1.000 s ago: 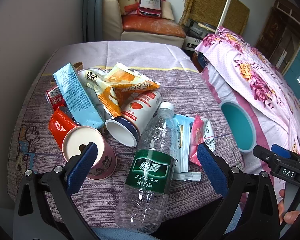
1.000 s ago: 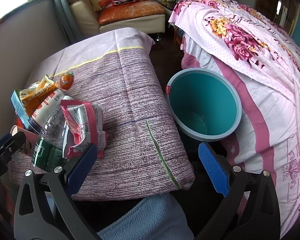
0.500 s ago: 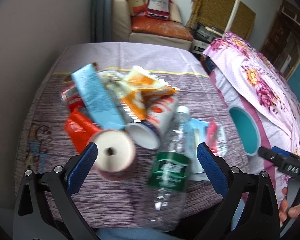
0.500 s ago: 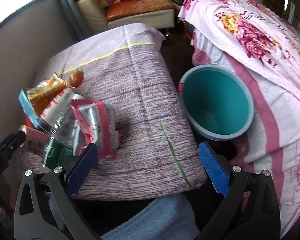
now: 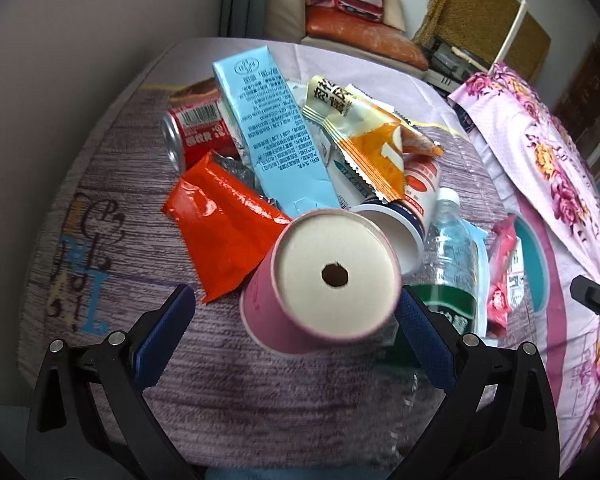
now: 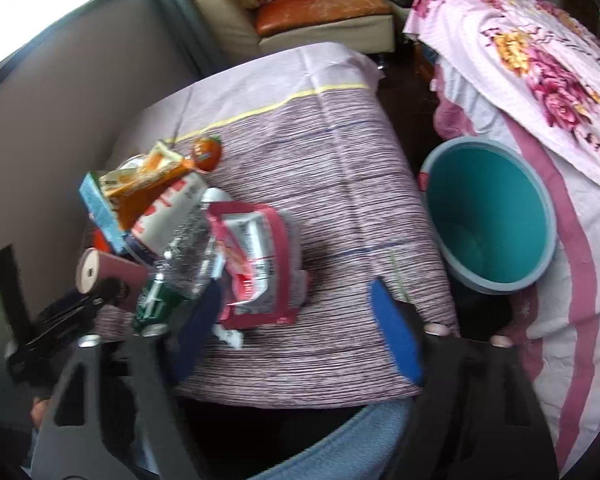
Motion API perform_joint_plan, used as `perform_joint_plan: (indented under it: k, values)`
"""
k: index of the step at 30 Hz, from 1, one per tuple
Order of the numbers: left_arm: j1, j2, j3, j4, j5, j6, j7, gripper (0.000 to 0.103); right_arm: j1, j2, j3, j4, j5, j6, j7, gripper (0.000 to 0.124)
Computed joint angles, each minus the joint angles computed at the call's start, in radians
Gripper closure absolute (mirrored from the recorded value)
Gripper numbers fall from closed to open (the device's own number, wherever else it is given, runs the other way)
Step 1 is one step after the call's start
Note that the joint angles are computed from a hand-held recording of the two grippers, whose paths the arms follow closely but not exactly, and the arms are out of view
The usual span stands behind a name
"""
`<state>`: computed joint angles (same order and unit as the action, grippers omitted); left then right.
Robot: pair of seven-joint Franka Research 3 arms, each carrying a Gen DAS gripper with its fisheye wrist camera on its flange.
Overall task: Collect trash
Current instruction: 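Grasp the pink paper cup with the left tool while the right tool grasps the water bottle, then carry the cup and bottle over the teal bin and release both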
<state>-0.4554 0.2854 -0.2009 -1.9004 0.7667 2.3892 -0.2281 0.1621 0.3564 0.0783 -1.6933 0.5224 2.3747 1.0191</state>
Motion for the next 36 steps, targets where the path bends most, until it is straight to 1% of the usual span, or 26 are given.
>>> perform_joint_plan:
  k: [1, 2, 3, 5, 6, 11, 15, 18, 20, 22, 25, 27, 28, 29, 32, 34, 36]
  values:
    - [0.004, -0.001, 0.002, -0.01, 0.003, 0.019, -0.002, 0.026, -0.001, 0.003, 0.004, 0.01, 0.003, -0.021, -0.001, 0.064]
    - [0.012, -0.004, 0.001, -0.023, -0.004, 0.047, 0.004, 0.04, 0.001, 0.006, 0.008, 0.022, 0.001, -0.052, -0.003, 0.064]
    - [0.015, -0.011, 0.003, -0.038, -0.001, 0.068, -0.001, 0.041, 0.004, 0.005, 0.01, 0.026, -0.001, -0.065, -0.005, 0.064]
    - [0.012, -0.028, 0.003, -0.055, 0.014, 0.074, -0.006, 0.041, 0.014, 0.009, 0.018, 0.042, -0.006, -0.112, -0.012, 0.064]
    - [0.016, -0.044, 0.003, -0.076, 0.023, 0.094, -0.011, 0.041, 0.019, 0.014, 0.021, 0.053, -0.005, -0.132, -0.012, 0.064]
    - [0.031, -0.084, -0.001, -0.138, 0.045, 0.152, -0.04, 0.04, 0.053, 0.067, 0.032, 0.138, -0.025, -0.252, 0.006, 0.064]
    - [0.042, -0.106, 0.0, -0.183, 0.084, 0.194, -0.087, 0.038, 0.096, 0.136, 0.031, 0.223, -0.073, -0.313, 0.06, 0.064]
    - [0.048, -0.116, -0.003, -0.198, 0.105, 0.198, -0.106, 0.037, 0.121, 0.189, 0.024, 0.283, -0.118, -0.361, 0.112, 0.064]
    - [0.053, -0.117, -0.006, -0.207, 0.11, 0.209, -0.109, 0.035, 0.137, 0.216, 0.02, 0.311, -0.147, -0.383, 0.141, 0.06]
    - [0.059, -0.114, -0.007, -0.214, 0.109, 0.228, -0.118, 0.033, 0.145, 0.232, 0.022, 0.323, -0.157, -0.383, 0.155, 0.053]
    - [0.062, -0.097, -0.002, -0.212, 0.11, 0.254, -0.132, 0.032, 0.15, 0.252, 0.028, 0.335, -0.155, -0.382, 0.171, 0.049]
    - [0.06, -0.097, 0.001, -0.211, 0.118, 0.254, -0.139, 0.033, 0.146, 0.277, 0.034, 0.363, -0.144, -0.401, 0.184, 0.049]
    - [0.058, -0.097, 0.0, -0.209, 0.118, 0.25, -0.135, 0.033, 0.147, 0.278, 0.037, 0.358, -0.14, -0.392, 0.185, 0.051]
    - [0.057, -0.099, -0.001, -0.209, 0.116, 0.244, -0.13, 0.034, 0.141, 0.266, 0.045, 0.335, -0.124, -0.366, 0.165, 0.051]
    - [0.058, -0.118, -0.005, -0.22, 0.108, 0.237, -0.121, 0.036, 0.117, 0.253, 0.061, 0.314, -0.076, -0.359, 0.124, 0.053]
    - [0.061, -0.136, -0.008, -0.233, 0.11, 0.24, -0.127, 0.036, 0.107, 0.226, 0.066, 0.283, -0.051, -0.338, 0.093, 0.053]
    - [0.064, -0.154, -0.012, -0.243, 0.113, 0.231, -0.13, 0.036, 0.096, 0.211, 0.068, 0.275, -0.027, -0.34, 0.076, 0.053]
